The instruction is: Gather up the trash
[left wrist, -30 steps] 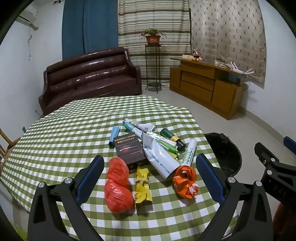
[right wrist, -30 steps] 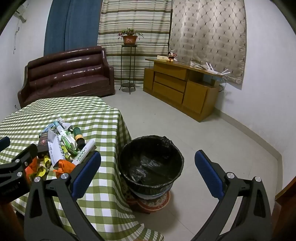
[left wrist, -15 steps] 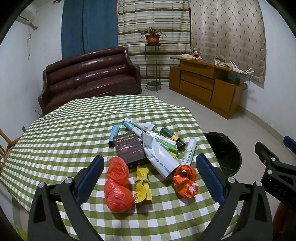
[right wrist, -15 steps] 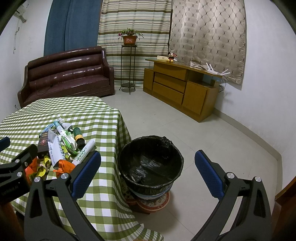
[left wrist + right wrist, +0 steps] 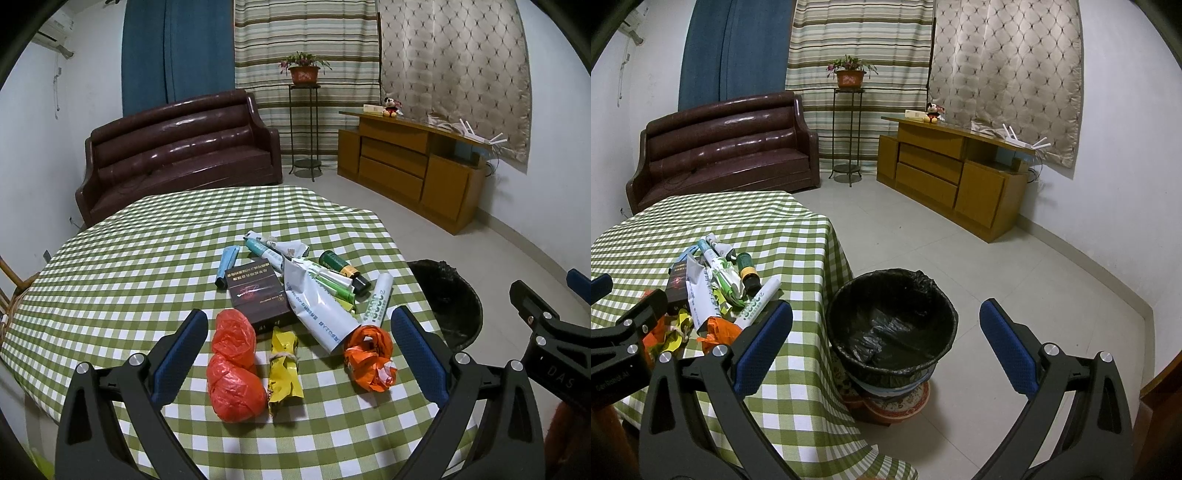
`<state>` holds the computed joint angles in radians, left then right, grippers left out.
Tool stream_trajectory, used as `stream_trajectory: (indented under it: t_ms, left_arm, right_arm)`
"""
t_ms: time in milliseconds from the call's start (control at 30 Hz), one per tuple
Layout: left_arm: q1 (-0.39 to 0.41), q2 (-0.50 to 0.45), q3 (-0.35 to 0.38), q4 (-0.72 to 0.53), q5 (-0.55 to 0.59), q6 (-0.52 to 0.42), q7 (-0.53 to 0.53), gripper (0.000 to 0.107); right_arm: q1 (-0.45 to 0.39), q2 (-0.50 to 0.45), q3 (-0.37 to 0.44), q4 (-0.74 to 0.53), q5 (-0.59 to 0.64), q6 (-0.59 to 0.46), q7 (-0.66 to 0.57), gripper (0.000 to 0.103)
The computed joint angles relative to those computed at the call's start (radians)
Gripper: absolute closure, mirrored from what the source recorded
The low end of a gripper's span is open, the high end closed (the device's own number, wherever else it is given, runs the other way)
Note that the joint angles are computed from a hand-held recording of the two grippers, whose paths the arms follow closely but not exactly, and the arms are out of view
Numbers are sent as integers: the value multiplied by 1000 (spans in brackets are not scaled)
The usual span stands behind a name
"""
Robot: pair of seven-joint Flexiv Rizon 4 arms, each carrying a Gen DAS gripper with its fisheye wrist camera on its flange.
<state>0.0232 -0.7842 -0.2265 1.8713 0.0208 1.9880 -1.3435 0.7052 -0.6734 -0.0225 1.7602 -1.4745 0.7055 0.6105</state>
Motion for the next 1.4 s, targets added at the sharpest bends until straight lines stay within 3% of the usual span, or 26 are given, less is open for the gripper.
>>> stream_trajectory:
  t_ms: [1400]
  left_arm:
    - [-5,-9,3,-1,-8,-12,4,10]
  right_arm:
    - [1,-6,-2,-6,5,8,-3,4]
